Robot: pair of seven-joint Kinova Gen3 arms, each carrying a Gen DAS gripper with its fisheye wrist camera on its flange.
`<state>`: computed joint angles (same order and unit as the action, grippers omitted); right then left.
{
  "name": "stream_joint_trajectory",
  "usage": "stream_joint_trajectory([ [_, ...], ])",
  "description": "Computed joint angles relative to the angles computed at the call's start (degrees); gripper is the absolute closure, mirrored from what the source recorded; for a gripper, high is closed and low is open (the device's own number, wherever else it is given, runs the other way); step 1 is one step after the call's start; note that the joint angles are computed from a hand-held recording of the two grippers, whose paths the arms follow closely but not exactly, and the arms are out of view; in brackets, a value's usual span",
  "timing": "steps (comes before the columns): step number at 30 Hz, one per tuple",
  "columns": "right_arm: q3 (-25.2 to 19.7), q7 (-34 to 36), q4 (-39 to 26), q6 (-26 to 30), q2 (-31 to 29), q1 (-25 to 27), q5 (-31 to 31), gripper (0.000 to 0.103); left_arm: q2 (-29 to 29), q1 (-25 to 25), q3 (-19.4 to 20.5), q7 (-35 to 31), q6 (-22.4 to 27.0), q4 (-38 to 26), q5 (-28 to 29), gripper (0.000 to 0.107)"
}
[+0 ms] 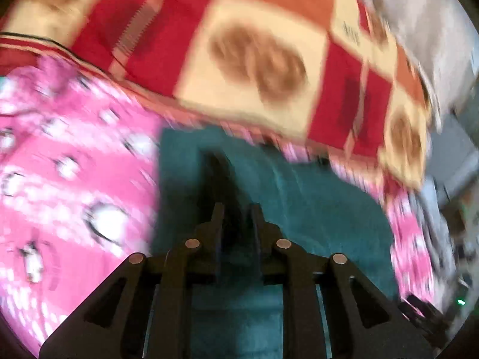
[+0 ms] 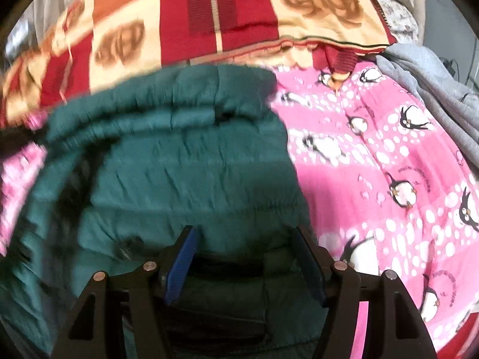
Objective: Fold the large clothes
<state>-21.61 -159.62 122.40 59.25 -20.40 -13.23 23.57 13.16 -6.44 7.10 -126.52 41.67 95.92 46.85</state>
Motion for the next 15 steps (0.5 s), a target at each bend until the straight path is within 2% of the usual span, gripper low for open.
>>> stream_joint_trajectory([
  [1, 0.0, 0.9, -1.1, 0.3, -0.2, 1.0, 1.3, 0.039, -1.9, -0.9, -0.2, -0.5, -2.3, 1.7, 2.3, 0.076],
  [2, -0.2, 2.7, -2.2, 0.0, -0.2, 3.0, 2.5, 0.039, -3.0, -0.7, -0.6, 0.0, -4.7, 3.2, 4.3, 0.059],
  [4, 1.4, 7.3, -4.7, -3.4, 0.8, 6.9, 3.3, 0.039, -4.0, 0.4, -0.8, 3.0, -9.3, 4.5, 5.6, 0.043],
  [6, 1.3, 11.2, -6.9, -8.0, 3.4, 11.7, 4.8, 0.039, -2.6, 3.1, -1.2, 6.4, -11.2, 3.1, 3.0, 0.042],
  [8, -1.1, 12.0, -8.1, -12.7, 6.2, 16.5, 8.0, 0.039, -0.5, 8.4, -3.6, 9.0, -10.9, 0.2, -1.6, 0.042],
  [10, -0.4, 14.3, -9.2, -17.4, 9.2, 17.9, 8.6, 0.045, 0.8, 10.6, -3.0, 10.7, -12.2, -1.1, -5.9, 0.042],
  [12, 3.9, 18.8, -9.4, -22.0, 12.4, 16.0, 5.5, 0.05, 2.9, 12.6, -3.0, 12.7, -12.0, -2.5, -8.7, 0.042],
  [15, 11.8, 25.8, -9.5, -23.6, 18.8, 9.5, 0.4, 0.052, 7.2, 19.4, -9.9, 19.3, -7.5, -5.5, -15.7, 0.042],
])
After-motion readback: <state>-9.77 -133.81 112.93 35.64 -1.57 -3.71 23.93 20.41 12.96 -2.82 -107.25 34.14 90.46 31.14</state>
